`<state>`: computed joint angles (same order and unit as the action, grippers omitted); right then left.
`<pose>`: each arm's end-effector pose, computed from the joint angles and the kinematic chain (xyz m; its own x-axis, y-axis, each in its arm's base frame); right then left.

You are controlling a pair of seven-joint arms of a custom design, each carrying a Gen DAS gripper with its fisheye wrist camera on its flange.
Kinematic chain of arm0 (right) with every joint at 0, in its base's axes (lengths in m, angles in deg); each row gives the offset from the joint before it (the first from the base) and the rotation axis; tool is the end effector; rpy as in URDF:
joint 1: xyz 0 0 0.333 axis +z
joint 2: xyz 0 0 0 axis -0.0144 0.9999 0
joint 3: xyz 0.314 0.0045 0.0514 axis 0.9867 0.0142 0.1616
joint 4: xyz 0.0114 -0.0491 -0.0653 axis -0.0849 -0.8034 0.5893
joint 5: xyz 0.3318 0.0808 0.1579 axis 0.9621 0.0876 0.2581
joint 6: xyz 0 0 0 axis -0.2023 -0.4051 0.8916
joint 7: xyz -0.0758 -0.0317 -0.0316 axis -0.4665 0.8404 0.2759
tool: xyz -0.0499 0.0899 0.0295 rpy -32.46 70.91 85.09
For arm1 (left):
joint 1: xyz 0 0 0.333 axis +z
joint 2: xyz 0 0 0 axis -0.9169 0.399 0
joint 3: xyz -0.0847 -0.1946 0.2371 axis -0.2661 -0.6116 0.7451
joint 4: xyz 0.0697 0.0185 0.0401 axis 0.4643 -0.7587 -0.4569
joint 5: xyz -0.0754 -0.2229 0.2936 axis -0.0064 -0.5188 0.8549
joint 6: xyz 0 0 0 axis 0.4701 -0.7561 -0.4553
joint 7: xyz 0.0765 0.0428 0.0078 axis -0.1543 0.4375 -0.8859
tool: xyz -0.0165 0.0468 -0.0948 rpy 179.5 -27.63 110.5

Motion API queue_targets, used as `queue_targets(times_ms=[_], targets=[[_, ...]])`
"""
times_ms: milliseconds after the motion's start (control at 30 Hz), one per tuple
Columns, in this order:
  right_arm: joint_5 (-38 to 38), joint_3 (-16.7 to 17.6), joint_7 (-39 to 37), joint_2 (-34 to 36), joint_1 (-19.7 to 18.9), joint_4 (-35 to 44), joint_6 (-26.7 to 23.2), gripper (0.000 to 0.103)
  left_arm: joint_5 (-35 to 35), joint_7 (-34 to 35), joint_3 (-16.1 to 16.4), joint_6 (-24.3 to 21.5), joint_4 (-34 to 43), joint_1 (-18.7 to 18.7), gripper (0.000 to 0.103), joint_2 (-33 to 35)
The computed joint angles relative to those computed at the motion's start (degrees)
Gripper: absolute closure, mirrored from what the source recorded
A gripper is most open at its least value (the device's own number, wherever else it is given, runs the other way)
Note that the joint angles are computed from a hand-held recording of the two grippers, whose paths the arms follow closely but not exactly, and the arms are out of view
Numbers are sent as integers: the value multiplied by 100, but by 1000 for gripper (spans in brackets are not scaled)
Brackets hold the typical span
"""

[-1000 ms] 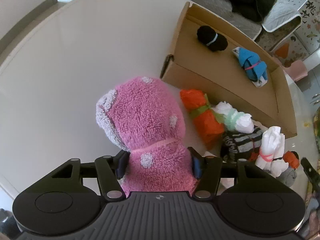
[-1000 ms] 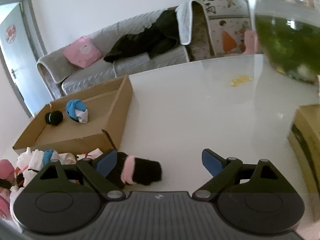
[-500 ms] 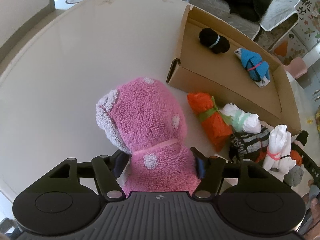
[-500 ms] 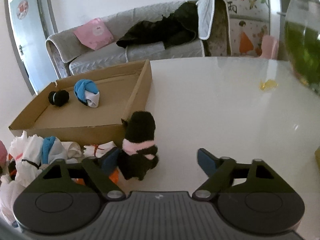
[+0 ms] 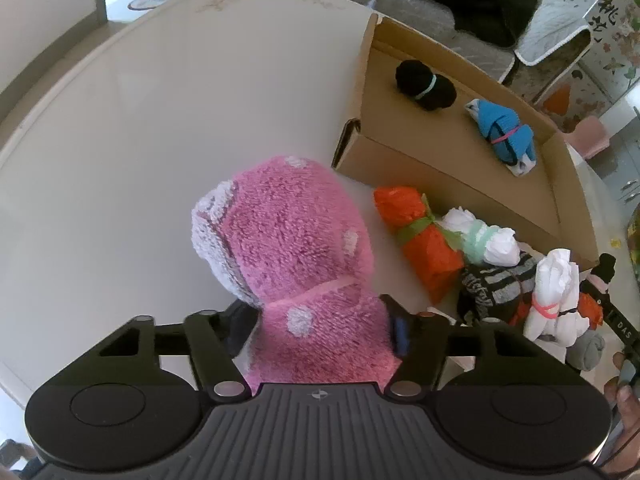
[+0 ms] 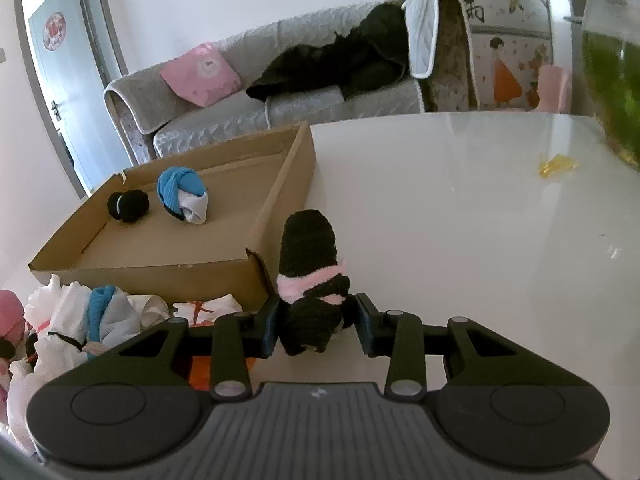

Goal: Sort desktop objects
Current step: 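Lift and carry both held bundles over the cardboard box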

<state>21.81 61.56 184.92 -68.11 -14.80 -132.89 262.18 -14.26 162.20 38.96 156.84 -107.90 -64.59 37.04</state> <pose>0.5806 0.1131 0.4203 0.1055 -0.9694 -0.2217 -0.6339 0.1062 -0.7661 0.5401 -0.0200 0.4861 0.1991 -0.9460 0.2558 -0.8739 -0.2895 -0.3904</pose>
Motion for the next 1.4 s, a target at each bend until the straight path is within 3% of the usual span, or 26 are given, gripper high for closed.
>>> queue_targets(times_ms=[167,267,433,600,833,1100,1267,1400], targets=[[-243,317,342,-137,-431,-180,239,68,-204,192,35,115,-111,-24,40,-76],[-373,148,571,-260,-349,-285,427,68,-335,327,68,161,-177,-19,40,-167],[-240,-488,680,-439,225,-456,849,68,-474,521,139,345,-283,-17,40,-478],[173,-1085,442,-526,902,-582,1403,68,81,416,4,1214,-517,33,40,-859],[-288,-1447,741,-483,1282,-348,1943,68,589,471,-48,2183,-252,-235,40,-692],[-1040,-1833,1049,-86,1652,615,1700,68,685,789,-167,3012,667,-504,40,258],[-1562,-1626,1260,605,1519,1736,1301,68,362,1127,-461,3170,1454,-370,40,1115],[-1443,-1527,1049,957,1567,2168,1114,68,-8,1441,-830,3212,1926,-71,40,1654]])
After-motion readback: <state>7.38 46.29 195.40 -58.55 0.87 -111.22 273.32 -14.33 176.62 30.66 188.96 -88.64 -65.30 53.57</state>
